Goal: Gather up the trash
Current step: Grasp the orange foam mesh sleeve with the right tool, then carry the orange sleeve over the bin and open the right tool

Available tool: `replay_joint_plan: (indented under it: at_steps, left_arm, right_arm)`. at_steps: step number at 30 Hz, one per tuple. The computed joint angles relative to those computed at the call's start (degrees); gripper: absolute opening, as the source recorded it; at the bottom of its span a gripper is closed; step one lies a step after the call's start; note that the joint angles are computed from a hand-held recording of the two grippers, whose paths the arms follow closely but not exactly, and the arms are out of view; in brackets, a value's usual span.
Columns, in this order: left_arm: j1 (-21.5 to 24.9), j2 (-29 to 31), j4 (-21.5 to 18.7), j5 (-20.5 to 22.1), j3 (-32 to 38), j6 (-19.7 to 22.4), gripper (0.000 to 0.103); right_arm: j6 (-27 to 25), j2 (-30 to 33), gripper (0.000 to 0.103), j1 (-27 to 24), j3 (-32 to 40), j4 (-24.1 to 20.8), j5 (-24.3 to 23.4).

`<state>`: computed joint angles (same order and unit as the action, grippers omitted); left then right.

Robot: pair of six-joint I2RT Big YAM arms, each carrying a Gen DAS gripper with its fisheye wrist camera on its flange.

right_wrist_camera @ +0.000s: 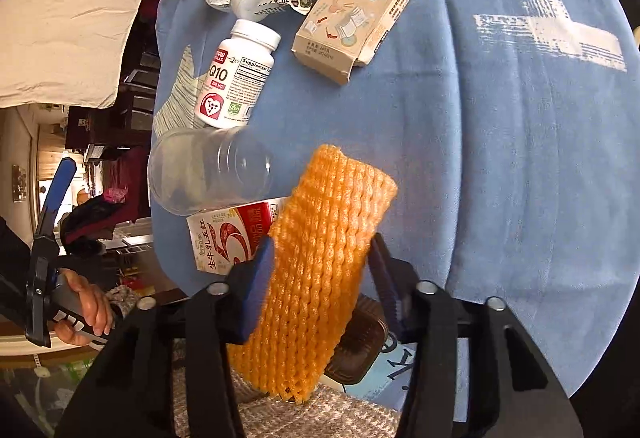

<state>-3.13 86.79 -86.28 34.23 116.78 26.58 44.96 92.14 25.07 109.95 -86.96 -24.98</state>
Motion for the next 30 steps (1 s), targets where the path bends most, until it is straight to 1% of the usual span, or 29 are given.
replay_joint_plan:
  at_steps: [1, 3, 7, 8, 10, 13, 15, 16, 18, 21, 23, 25, 30]
  left_arm:
    - [-0.1, -0.2, 0.0, -0.2, -0.1, 0.1, 0.086]
    - [0.0, -0.5, 0.0, -0.3, -0.3, 0.3, 0.086]
    - [0.1, -0.6, 0.2, -0.3, -0.4, -0.2, 0.086]
    - [0.1, -0.6, 0.2, -0.3, -0.4, -0.3, 0.086]
    - [0.0, -0.6, 0.3, -0.4, -0.4, -0.1, 0.087]
    - [-0.3, -0.5, -0.2, -0.6, -0.3, 0.6, 0.087]
    - [-0.7, -0.5, -0.7, -0.8, -0.2, 1.0, 0.087]
    - [-0.9, -0.6, -0.8, -0.9, -0.3, 1.2, 0.087]
    - [-1.3, -0.9, -0.6, -1.4, -0.7, 1.4, 0.087]
    - [-1.9, -1.2, -0.2, -2.3, -0.8, 0.9, 0.087]
    - [-2.2, -1.4, 0.2, -3.2, -0.8, 0.4, 0.087]
    - [-2.3, -1.4, 0.3, -4.0, -0.9, 0.0, 0.087]
    - [-2.6, -1.7, 0.2, -6.0, -1.4, -0.4, 0.088]
  right_arm:
    - [-0.7, -0.1, 0.020, 0.3, 0.2, -0.3, 1.3]
    - [-1.2, -0.8, 0.015, 0.6, 0.3, 0.1, 3.1]
    - [-0.9, -4.0, 0.015, 0.4, -0.5, 2.9, 4.4]
    - [-1.4, -4.9, 0.015, -0.4, -0.2, 3.0, 4.5]
    - [-1.1, -7.7, 0.015, -1.9, -0.6, 4.1, 6.5]
    - [-1.3, -11.7, 0.015, -6.0, -0.9, 3.6, 12.6]
    - [-2.0, -14.1, 0.015, -9.3, -1.2, 1.4, 19.8]
    - [-2.1, -15.2, 0.015, -11.3, -1.8, 0.8, 22.1]
    - [-2.4, -17.6, 0.015, -15.5, -4.1, -0.3, 27.5]
    - [-4.5, -19.6, 0.015, -21.3, -8.6, -0.8, 32.7]
    - [-7.3, -20.5, 0.016, -25.5, -12.7, 0.1, 34.6]
    - [-8.7, -20.9, 0.016, -28.7, -17.0, 2.4, 34.0]
    - [-9.5, -20.9, 0.017, -32.9, -25.0, 7.3, 33.7]
